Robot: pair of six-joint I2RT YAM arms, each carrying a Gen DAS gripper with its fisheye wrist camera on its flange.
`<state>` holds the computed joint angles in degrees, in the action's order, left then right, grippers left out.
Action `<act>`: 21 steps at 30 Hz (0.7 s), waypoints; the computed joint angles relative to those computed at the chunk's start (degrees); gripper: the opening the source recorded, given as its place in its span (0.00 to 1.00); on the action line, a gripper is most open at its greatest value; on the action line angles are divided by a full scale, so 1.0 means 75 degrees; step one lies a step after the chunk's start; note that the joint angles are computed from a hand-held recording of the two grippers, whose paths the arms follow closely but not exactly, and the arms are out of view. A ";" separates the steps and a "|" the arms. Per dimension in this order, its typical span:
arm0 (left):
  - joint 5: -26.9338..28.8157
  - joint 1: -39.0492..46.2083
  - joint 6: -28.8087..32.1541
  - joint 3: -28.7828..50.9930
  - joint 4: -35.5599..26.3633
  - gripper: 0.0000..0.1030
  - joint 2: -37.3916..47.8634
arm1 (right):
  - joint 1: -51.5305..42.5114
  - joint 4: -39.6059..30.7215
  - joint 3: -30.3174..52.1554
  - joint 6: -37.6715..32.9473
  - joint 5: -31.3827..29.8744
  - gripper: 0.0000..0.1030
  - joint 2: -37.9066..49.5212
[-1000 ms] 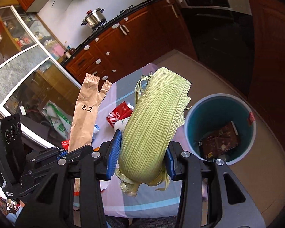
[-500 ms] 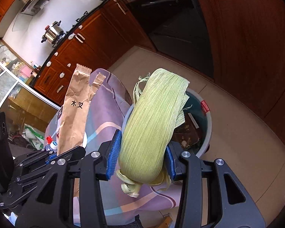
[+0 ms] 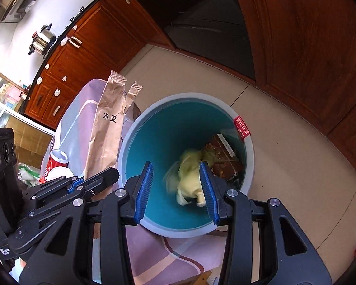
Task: Collect trash
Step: 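Carry the sleeve and husk over the bin and open both tools, then move both tools back over the table toward the tissue and red wrapper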
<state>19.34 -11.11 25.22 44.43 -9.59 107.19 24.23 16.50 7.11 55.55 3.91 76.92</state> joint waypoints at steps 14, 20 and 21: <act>-0.0048 0.0426 -0.0040 -0.0259 -0.0214 0.72 -0.0499 | 0.0142 -0.0355 0.0021 0.0714 -0.0199 0.85 -0.0230; 0.0139 0.0703 0.0176 -0.0798 -0.0298 0.81 -0.1250 | 0.0692 -0.1088 0.0193 0.1127 0.0140 0.87 -0.0746; 0.0165 0.0731 0.0189 -0.0917 -0.0336 0.82 -0.1439 | 0.0832 -0.1261 0.0249 0.1199 0.0233 0.87 -0.0857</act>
